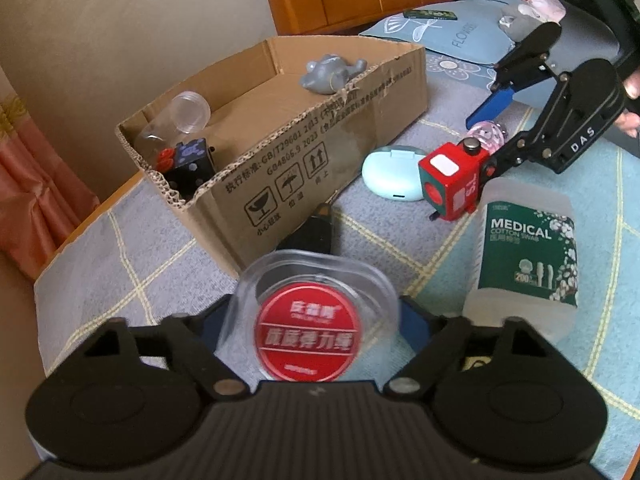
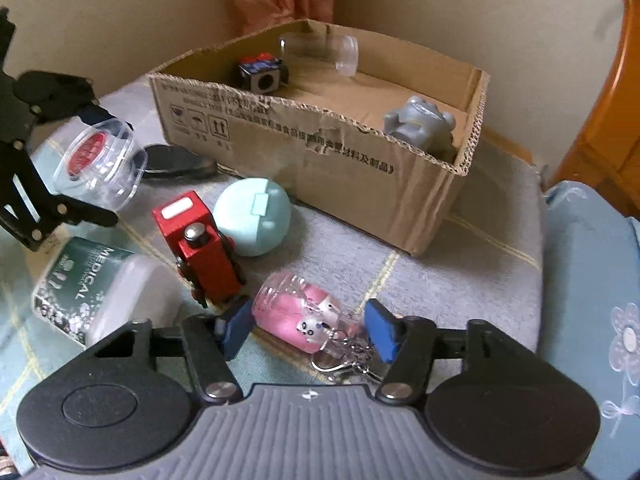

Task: Organize rigid objects
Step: 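Grasp the clear red-labelled container with the left gripper while the right gripper grasps the pink keychain bottle, then carry the container and pink bottle over the box and open both grippers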

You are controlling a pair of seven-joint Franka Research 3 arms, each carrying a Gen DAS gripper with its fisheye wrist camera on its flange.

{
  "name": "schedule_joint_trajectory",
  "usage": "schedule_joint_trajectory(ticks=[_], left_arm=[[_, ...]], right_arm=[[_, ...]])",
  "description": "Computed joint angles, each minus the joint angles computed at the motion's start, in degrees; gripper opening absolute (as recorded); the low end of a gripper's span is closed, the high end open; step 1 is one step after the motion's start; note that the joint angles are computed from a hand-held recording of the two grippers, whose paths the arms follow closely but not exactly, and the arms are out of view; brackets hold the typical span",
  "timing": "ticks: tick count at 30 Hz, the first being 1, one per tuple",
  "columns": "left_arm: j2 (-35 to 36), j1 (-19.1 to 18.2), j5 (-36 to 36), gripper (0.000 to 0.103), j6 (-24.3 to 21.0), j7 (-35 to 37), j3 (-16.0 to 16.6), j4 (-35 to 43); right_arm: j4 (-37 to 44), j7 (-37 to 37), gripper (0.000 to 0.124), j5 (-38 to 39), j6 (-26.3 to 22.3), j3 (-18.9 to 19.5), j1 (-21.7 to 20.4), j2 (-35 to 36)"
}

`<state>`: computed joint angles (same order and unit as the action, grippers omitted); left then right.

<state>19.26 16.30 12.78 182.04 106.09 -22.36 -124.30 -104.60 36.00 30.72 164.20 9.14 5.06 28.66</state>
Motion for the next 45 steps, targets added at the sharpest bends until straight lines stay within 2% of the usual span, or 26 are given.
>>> schedule_joint_trajectory(ticks=[3,8,10,14,18,26,32,35,37,45], left_arm=[[0.3,2.7,-1.4,0.079,-0.7,0.6,-2.9,0.2],[-0.5,2.1,-3.5,0.079,-2.5,0.2,-2.7,0.2],[-1.1,2.8,-5.0,0.079,-2.6,1.0,-3.6,-0.3],[-2.8,1.9,-7.1,0.079,-3.2,1.8,-3.1,-1.1],[-5.1,-1.1,-8.1,0.079,-3.6,1.5,-0.2,-1.8],[-9.3,-4.5,-14.7,0.079,-6.2,5.9,1.7,-1.9],[-10.8,-10.0,-15.7,0.079,-8.5,5.8,6.7,0.4],[-10.6,-12.2,-14.4,0.079,-9.1,4.4,8.8,2.4],[-9.9,-12.1,-15.5,0.079,-9.1,5.5,8.6,4.0],[-4.0,-14.1,-10.4,0.079,-12.1,0.7,11.2,14.4]], right_arm=[[-0.8,0.4,0.062,-0.4,0.4,-0.3,0.3,-0.7],[-1.1,0.8,0.060,-0.9,-1.3,-0.7,0.4,-1.6],[-1.1,1.0,0.060,-1.1,-1.4,-0.9,0.6,-1.7],[-1.4,-0.8,0.060,0.8,-2.3,0.2,-0.7,-2.6],[-2.7,-3.2,0.060,2.5,-2.2,0.5,-1.1,-4.6],[-4.0,-8.2,0.059,5.9,-2.5,0.2,-1.0,-8.1],[-4.1,-10.4,0.059,6.8,-3.5,-0.6,-0.3,-9.8],[-3.3,-12.2,0.059,8.3,-4.3,-0.5,-0.3,-10.3],[-2.4,-13.4,0.059,9.2,-4.8,-0.4,-0.3,-10.5],[5.9,-13.9,0.059,10.7,-6.6,-0.8,0.5,-8.1]])
